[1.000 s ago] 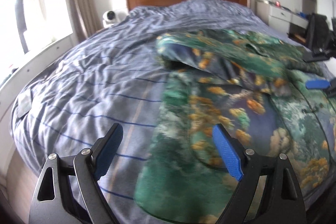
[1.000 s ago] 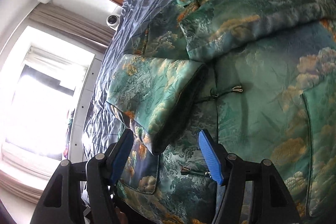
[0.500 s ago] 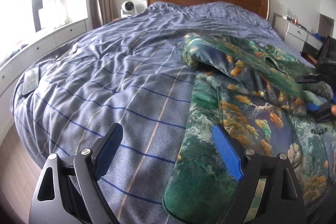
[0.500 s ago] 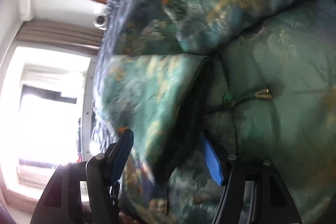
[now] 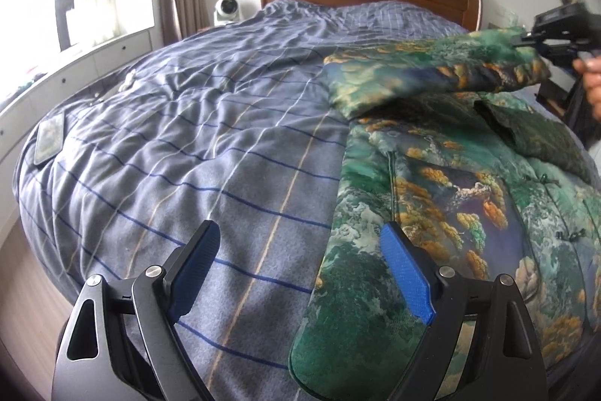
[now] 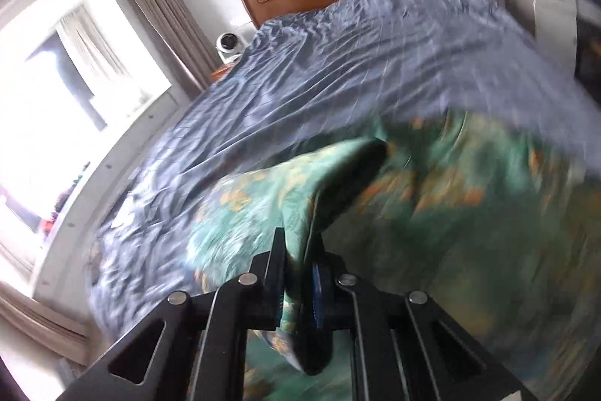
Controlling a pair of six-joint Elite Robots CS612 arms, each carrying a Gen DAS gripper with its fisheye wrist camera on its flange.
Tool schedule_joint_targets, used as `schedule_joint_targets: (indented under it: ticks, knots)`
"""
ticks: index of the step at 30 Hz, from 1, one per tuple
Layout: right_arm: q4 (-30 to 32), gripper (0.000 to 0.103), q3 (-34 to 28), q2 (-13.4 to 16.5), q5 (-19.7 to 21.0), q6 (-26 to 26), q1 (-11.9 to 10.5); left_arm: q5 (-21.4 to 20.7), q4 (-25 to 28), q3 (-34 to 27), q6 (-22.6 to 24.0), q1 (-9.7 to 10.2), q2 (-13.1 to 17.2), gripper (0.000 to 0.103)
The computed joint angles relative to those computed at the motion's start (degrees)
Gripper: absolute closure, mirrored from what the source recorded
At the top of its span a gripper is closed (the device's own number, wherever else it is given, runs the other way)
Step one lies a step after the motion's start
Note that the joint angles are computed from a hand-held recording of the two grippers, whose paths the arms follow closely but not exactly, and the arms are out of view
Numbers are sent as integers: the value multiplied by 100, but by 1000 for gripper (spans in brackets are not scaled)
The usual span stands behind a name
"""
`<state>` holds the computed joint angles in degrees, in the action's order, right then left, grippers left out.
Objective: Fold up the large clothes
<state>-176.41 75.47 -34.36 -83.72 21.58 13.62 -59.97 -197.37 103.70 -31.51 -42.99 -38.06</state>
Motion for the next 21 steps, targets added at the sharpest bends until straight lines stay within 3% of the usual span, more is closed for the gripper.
schedule_joint_targets:
  ticks: [6,9,10,15,19,21]
  knots:
    - [834,92,-775,536,-354,-291,-158,-75,138,-39,-45,30,5,15]
    - [1124,91,-881,697,-486,-265,-189,-112,217,-70,-47,44,20,15]
    - [1104,90,-802,689,-500,-241,-190,-116,230,-75,-50,45,24,15]
    - [1211,61,-694,681,-794,-292,-145,-58,265,-94,-5,22,33,15]
    - [736,61,-431,521,-1330,-821,-27,-38,228,-88,28,3,33,15]
    - [255,61,-246,428,-1239,-1167,13,-33,222,-90,48,-2,34,15]
